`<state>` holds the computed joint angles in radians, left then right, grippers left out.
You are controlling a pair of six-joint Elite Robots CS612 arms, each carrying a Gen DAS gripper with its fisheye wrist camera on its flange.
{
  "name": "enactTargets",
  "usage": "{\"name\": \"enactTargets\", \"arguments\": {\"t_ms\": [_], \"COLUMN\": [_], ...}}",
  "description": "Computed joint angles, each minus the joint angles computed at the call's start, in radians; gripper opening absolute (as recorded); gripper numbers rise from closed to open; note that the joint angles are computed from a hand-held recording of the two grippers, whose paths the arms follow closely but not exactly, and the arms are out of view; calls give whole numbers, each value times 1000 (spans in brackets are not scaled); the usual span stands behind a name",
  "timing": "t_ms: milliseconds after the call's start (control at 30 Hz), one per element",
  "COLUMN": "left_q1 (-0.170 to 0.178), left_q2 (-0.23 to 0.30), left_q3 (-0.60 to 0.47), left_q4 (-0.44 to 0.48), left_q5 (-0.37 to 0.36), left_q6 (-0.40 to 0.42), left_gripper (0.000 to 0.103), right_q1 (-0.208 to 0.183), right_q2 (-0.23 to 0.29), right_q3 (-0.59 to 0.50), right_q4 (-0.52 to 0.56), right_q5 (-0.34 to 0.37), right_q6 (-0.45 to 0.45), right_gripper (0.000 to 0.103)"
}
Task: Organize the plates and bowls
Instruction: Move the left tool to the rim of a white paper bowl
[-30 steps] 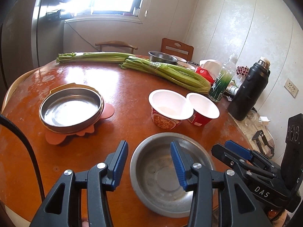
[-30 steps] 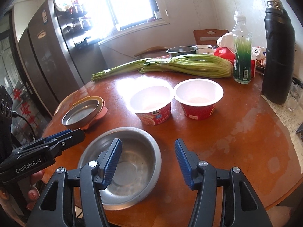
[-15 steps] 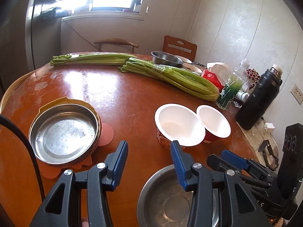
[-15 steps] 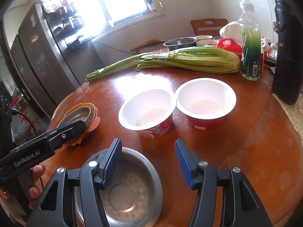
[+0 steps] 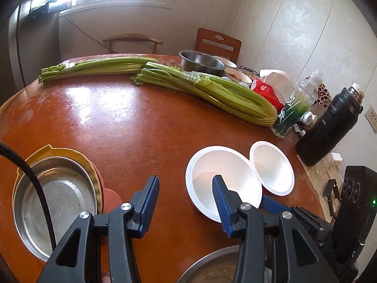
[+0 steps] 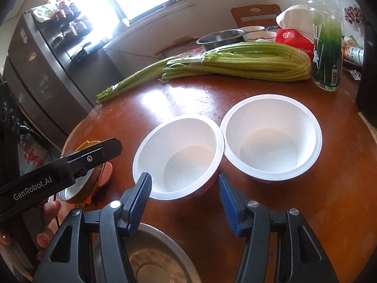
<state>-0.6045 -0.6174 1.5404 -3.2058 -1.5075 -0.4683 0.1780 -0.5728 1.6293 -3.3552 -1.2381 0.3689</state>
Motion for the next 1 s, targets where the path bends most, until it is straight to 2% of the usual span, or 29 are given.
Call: {"name": "enactTargets", "arguments": {"t_ms": [500,767,1000], "left_q1": [8,10,17], "left_q2": [58,71,75], "left_q3": [-98,-118,-120], "left_q4": [110,141,126], "left_q5": [-46,-80,-134], "left_q6": [8,22,21], "left_gripper": [46,45,41], "right_q1": [1,2,11], "right_q2": [27,27,26], "right_q3": [-47,-44,-44], "right_q4": [66,50,40], "right_q5": [12,2,-24], "right_q6": [-56,-90,-119], "right_gripper": [60,60,59]}}
